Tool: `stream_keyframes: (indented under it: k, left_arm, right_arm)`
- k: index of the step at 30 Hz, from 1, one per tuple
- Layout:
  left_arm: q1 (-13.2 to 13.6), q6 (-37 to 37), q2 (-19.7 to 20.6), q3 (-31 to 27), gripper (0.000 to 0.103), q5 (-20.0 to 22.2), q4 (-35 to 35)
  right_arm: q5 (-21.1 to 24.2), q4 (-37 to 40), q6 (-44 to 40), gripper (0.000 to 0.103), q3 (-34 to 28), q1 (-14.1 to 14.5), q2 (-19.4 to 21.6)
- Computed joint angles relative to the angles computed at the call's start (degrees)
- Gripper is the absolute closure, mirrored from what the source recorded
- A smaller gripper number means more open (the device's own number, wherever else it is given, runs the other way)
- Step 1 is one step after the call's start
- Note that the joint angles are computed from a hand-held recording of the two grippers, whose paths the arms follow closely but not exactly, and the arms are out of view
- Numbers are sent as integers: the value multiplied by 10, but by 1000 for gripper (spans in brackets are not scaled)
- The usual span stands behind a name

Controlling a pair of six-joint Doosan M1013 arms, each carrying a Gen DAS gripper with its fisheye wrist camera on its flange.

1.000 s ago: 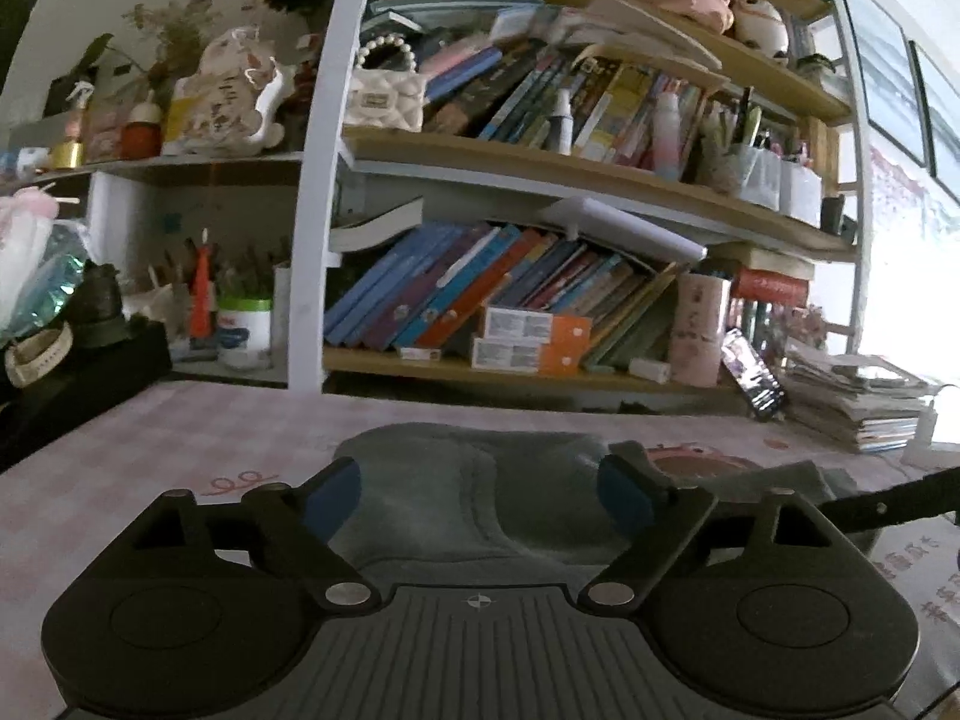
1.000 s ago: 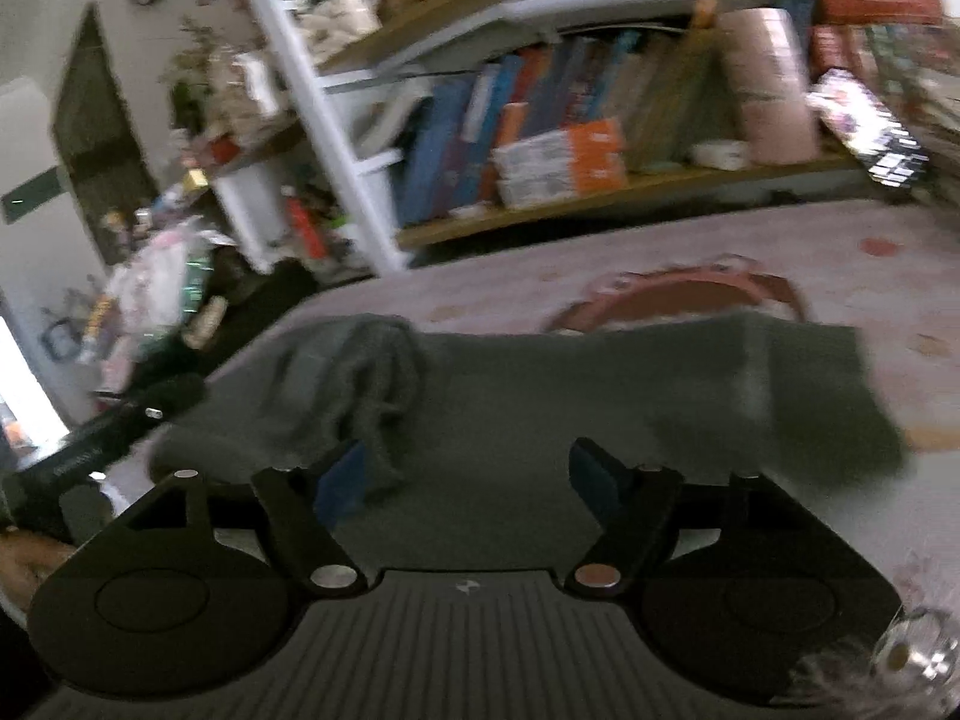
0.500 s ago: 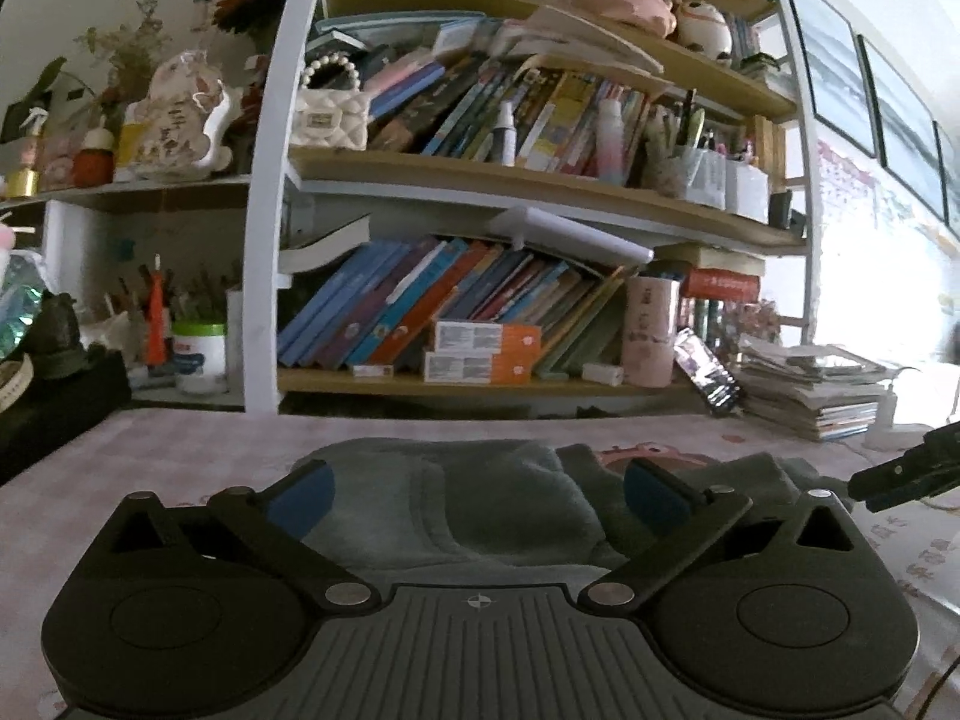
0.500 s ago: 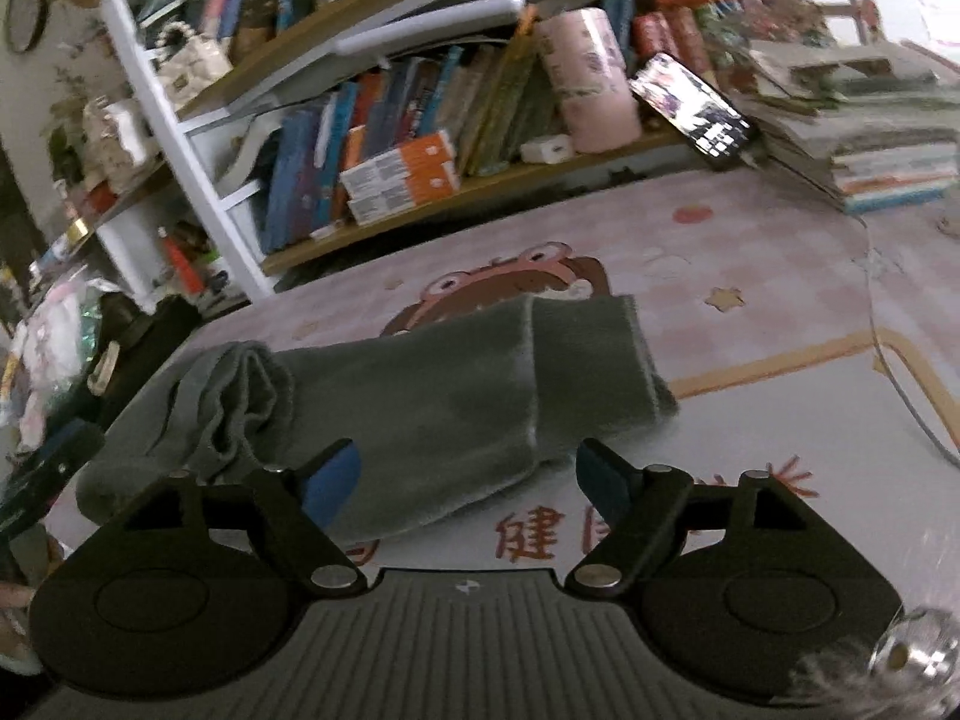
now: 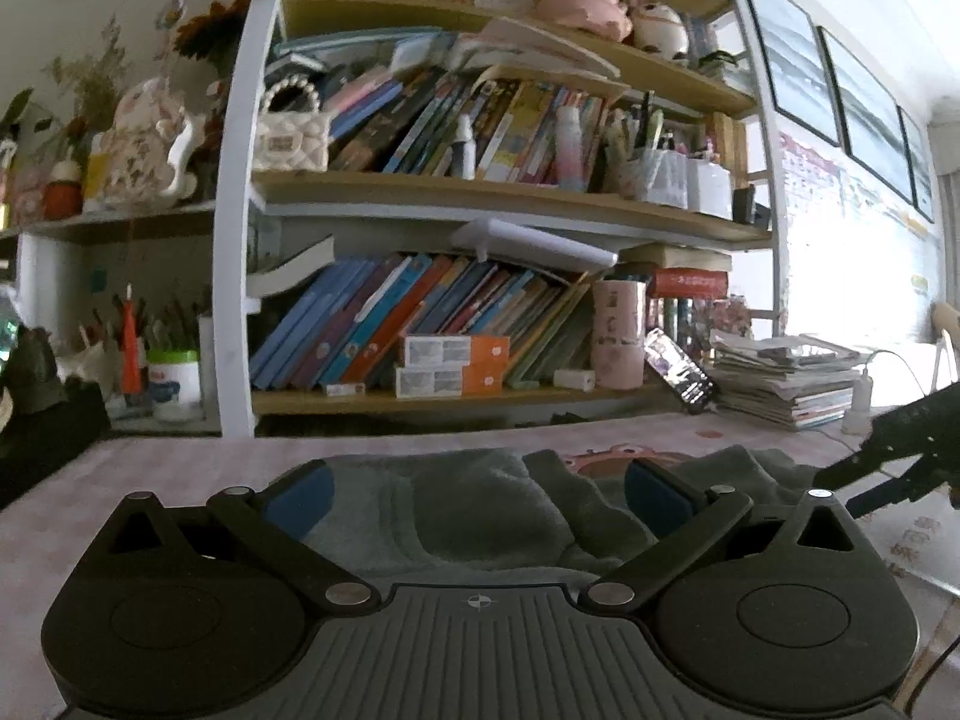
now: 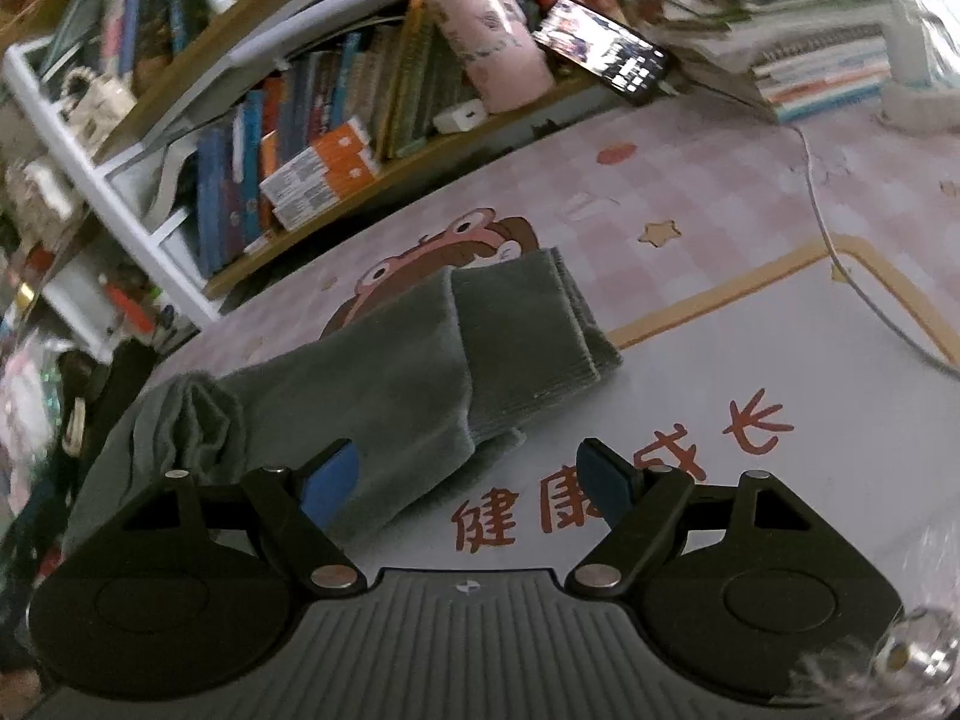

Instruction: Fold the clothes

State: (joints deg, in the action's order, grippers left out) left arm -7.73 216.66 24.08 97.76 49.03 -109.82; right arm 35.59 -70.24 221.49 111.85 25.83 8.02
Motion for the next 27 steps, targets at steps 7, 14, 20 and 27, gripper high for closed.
stream_keyframes:
  k: [7, 14, 20, 27]
  left_arm:
    - [0, 0, 0, -1, 0, 2, 0]
    - [-1, 18, -2, 4, 0, 1, -9]
    - [1, 7, 0, 0, 0, 9, 3]
    - [5, 1, 4, 0, 0, 22, -5]
  right_arm:
    - [10, 31, -19, 27, -11, -6, 6]
    - [16, 49, -41, 31, -26, -12, 17]
    - [57, 85, -127, 44, -56, -10, 39]
    - [87, 52, -146, 80, -69, -6, 50]
